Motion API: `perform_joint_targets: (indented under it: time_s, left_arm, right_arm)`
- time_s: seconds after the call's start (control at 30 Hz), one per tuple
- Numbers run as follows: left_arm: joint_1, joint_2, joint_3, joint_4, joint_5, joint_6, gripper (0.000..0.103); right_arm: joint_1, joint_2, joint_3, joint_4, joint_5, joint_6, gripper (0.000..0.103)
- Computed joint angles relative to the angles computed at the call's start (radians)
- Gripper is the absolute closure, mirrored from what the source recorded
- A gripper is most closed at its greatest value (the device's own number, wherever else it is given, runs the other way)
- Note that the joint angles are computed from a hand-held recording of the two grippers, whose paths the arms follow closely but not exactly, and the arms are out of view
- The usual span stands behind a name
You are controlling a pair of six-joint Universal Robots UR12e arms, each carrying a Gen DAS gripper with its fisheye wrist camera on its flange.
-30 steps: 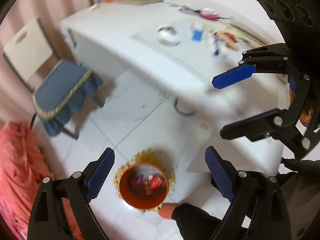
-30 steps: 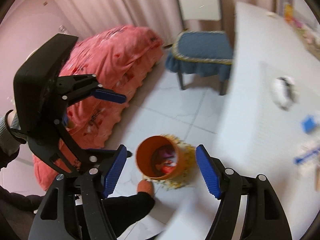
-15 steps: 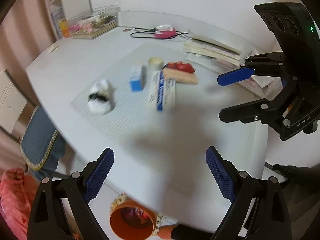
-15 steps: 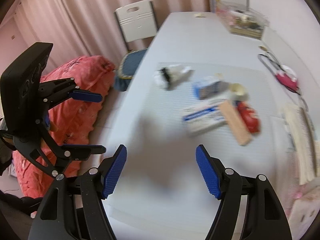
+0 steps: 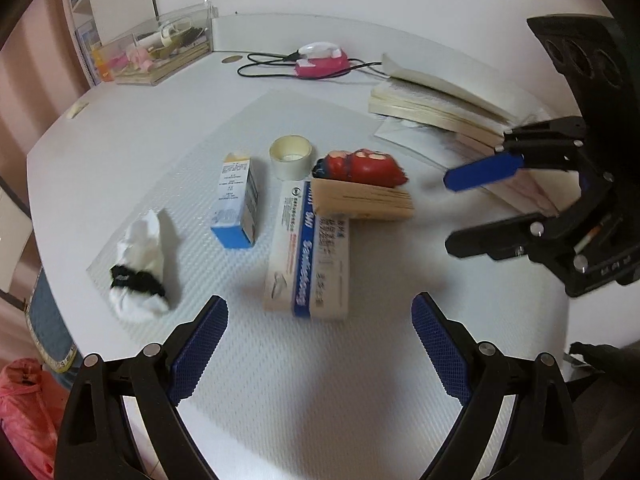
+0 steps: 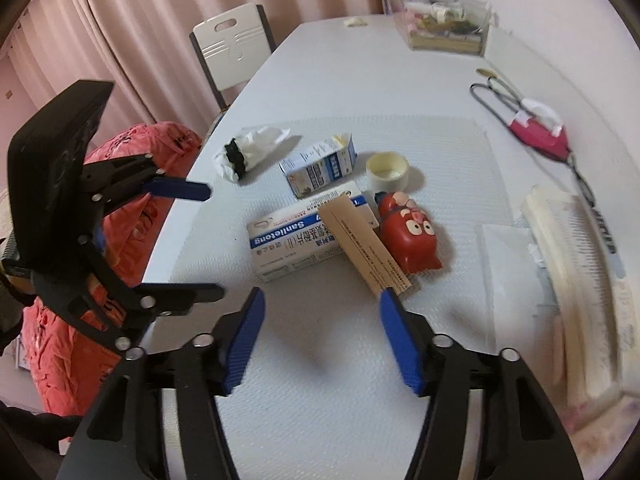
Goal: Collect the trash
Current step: 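Move both tools back up to the desk mat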
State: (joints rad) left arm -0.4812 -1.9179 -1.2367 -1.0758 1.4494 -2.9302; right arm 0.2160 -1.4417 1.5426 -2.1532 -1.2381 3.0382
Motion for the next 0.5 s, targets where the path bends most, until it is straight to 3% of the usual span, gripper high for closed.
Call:
perform_joint_targets:
  time_s: [0.5]
  left_arm:
    - [0.01,-0.061,0.044,-0.04,-0.018,-0.016,0.011]
  right_arm:
    - [-0.017,0.073,-0.04,0.052,-0.01,-0.03,0.048]
